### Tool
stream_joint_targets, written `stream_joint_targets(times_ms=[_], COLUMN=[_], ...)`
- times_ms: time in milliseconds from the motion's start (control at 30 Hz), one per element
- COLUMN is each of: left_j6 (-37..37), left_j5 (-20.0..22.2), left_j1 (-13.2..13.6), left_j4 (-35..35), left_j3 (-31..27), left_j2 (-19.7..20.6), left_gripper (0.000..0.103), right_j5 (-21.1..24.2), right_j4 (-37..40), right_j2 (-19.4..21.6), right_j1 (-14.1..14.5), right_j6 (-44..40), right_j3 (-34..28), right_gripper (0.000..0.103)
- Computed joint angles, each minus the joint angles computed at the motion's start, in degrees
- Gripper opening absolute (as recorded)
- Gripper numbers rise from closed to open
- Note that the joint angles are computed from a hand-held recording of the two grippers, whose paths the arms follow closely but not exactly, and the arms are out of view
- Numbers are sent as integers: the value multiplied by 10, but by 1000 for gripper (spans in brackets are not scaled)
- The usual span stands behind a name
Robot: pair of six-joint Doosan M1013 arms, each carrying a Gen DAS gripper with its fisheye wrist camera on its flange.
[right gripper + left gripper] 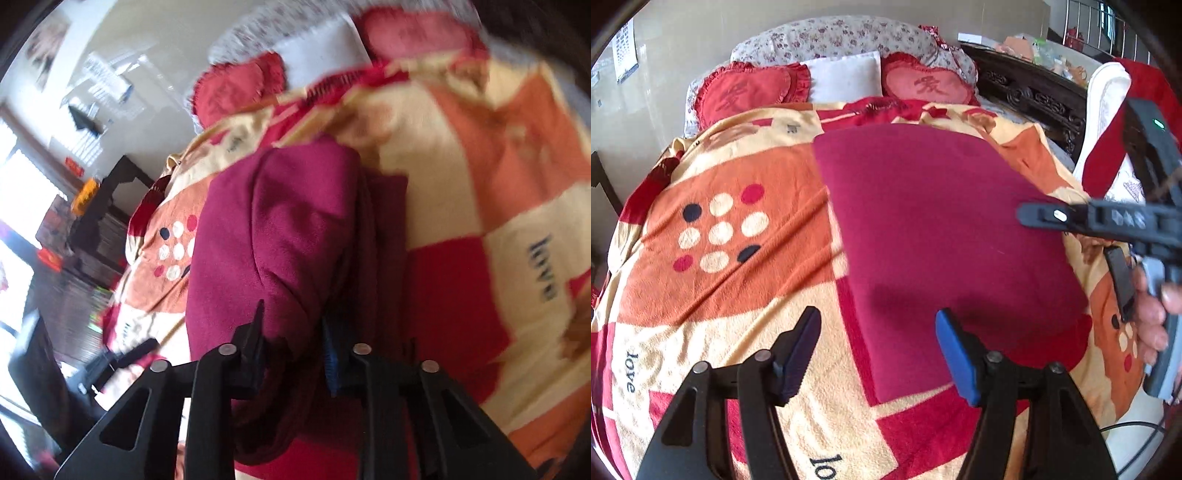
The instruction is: Fold small clothes
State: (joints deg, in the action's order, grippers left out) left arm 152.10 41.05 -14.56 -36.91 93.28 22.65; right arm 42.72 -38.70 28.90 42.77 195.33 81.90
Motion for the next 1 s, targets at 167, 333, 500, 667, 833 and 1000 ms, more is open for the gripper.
stream_joint_targets(times_ms=[167,333,500,667,833,1000], left_j6=[-48,-70,-56,-76,-76,-73], left_j5=[-11,-11,-33,-48,-52,-54], left_j1=[-13,-13,-17,-26,-33,-36], left_j4=[39,49,35,30,32,31], left_j3=[-7,-8,-8,-21,-27,-26], left_j2=[16,21,18,26,31,32], left_gripper=[72,72,72,76,78,80], right_j5=[63,56,99,108,131,38], right_j4=[43,43,-33,-54,6,-4], right_j2=[12,12,7,27,61,36], right_j1=[2,-3,13,1,-25,-44], right_j6=[-45,-11,43,-8,-95,18], right_j3=[-15,-8,-26,-65,-97,-25], right_gripper=[4,17,17,17,13,0])
